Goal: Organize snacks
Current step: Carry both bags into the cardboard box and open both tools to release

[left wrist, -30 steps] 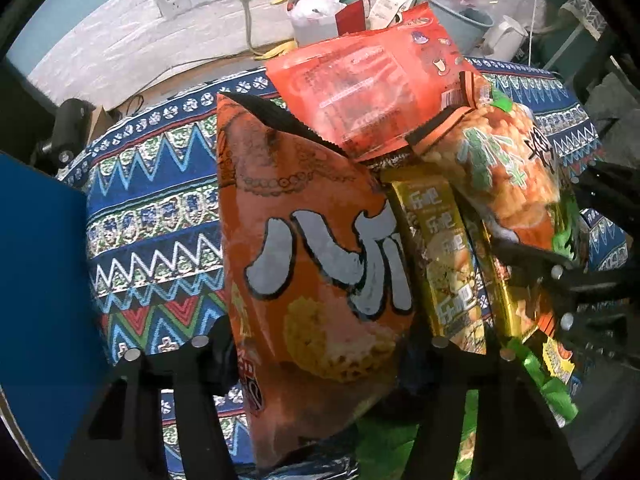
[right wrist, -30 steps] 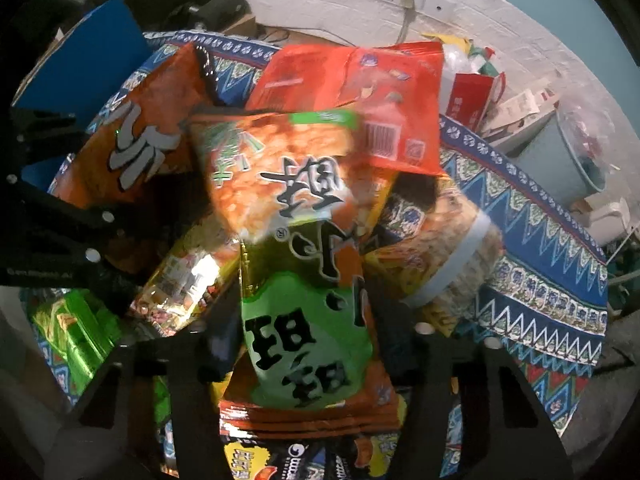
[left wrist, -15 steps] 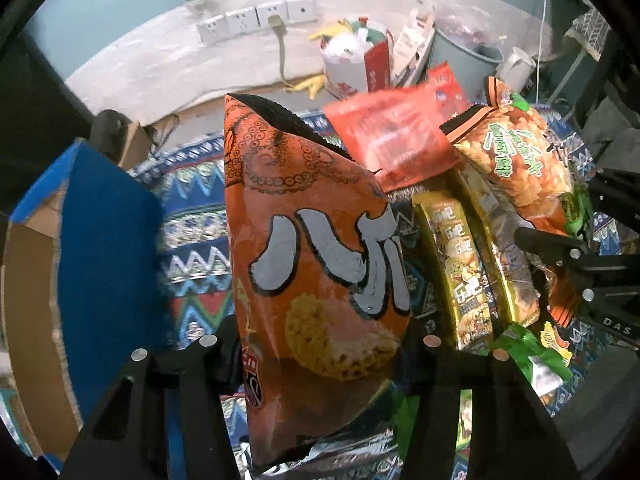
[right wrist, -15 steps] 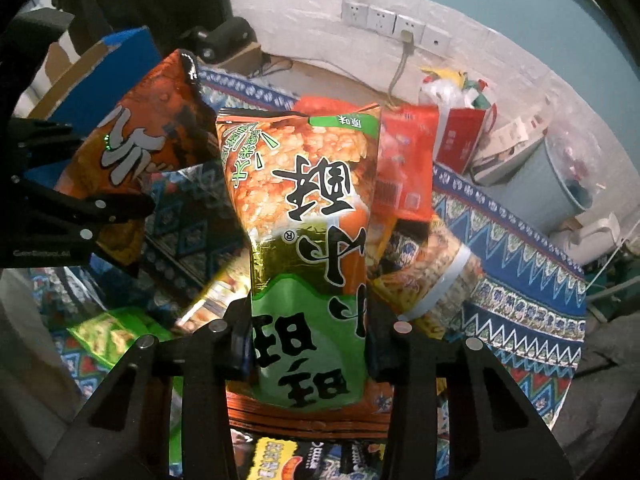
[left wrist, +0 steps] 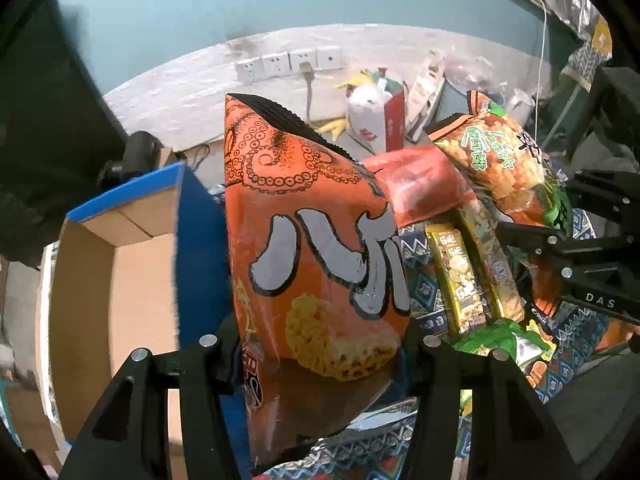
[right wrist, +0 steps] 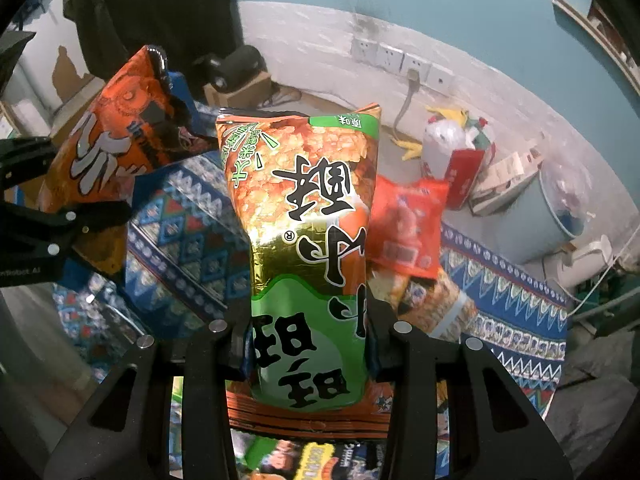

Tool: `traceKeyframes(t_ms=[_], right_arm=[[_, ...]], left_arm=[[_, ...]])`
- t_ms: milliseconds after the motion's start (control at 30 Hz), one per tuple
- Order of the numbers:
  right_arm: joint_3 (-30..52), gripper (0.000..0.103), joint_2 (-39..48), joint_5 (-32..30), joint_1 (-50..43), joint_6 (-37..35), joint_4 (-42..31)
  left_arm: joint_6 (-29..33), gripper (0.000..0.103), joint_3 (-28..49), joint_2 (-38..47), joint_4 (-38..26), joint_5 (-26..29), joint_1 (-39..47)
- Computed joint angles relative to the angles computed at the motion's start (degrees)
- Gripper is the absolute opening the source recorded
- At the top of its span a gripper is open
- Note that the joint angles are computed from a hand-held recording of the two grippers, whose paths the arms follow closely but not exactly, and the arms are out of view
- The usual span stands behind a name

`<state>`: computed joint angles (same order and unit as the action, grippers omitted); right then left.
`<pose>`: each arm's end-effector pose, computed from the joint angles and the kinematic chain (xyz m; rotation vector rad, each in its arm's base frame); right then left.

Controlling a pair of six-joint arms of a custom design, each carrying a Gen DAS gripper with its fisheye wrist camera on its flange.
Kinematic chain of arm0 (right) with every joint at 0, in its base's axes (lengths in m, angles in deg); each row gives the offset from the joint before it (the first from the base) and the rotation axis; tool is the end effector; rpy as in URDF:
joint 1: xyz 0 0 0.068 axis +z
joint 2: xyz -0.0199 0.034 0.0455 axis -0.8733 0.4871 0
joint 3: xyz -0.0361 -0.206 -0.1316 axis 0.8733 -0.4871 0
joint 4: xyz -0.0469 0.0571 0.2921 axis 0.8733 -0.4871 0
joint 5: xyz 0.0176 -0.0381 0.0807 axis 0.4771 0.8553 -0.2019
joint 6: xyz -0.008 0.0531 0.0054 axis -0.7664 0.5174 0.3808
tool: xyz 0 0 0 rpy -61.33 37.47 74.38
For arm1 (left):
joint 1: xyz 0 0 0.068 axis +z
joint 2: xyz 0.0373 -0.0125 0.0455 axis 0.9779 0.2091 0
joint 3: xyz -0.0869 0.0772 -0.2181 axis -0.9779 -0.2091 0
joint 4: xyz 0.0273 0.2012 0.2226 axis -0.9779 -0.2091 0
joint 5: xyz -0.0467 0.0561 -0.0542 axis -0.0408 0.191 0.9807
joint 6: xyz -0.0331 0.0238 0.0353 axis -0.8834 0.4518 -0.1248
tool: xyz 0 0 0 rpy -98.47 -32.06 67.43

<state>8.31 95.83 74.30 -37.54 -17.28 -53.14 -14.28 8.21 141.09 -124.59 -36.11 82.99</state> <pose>0.2341 0.0960 0.2121 -0.2371 2.6333 0.0352 0.2925 0.0170 0.2313 0.7489 2.5603 -0.1211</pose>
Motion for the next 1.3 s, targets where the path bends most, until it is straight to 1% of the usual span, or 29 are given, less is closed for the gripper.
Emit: traceKeyframes(t_ms=[100,400,800,933,1133,1300], right_arm=[[3.1,0.039,1.6,0.9,2.4,1.6,-0.8],[11.6,0.039,8.3,2.3,8.0,4.7,-1.8],[25.3,0.039,22.2,1.7,13.1,5.8,0.3],[29.9,0.039,27.1,1.6,14.6,5.8,0.3],[39.3,0.04,35.9,1.0,17.0,5.6,-0.7],[46.6,0.039,42.4,0.4,18.8,5.5,-1.3]], left_arm=[[1.7,0.056,0.6,-1.2,-0.9,1.4,2.5],[5.3,0.056,4.4,-0.2,-3.9,6.1,9.8],[8.8,0.056,12.7,6.7,-7.7,10.9,20.2],[9.5,0.056,15.1,9.8,-7.3,10.9,23.5],[10.6,0.056,17.3,14.1,-6.0,10.0,27.4],[11.0,0.056,19.2,18.9,-4.2,7.8,30.0]])
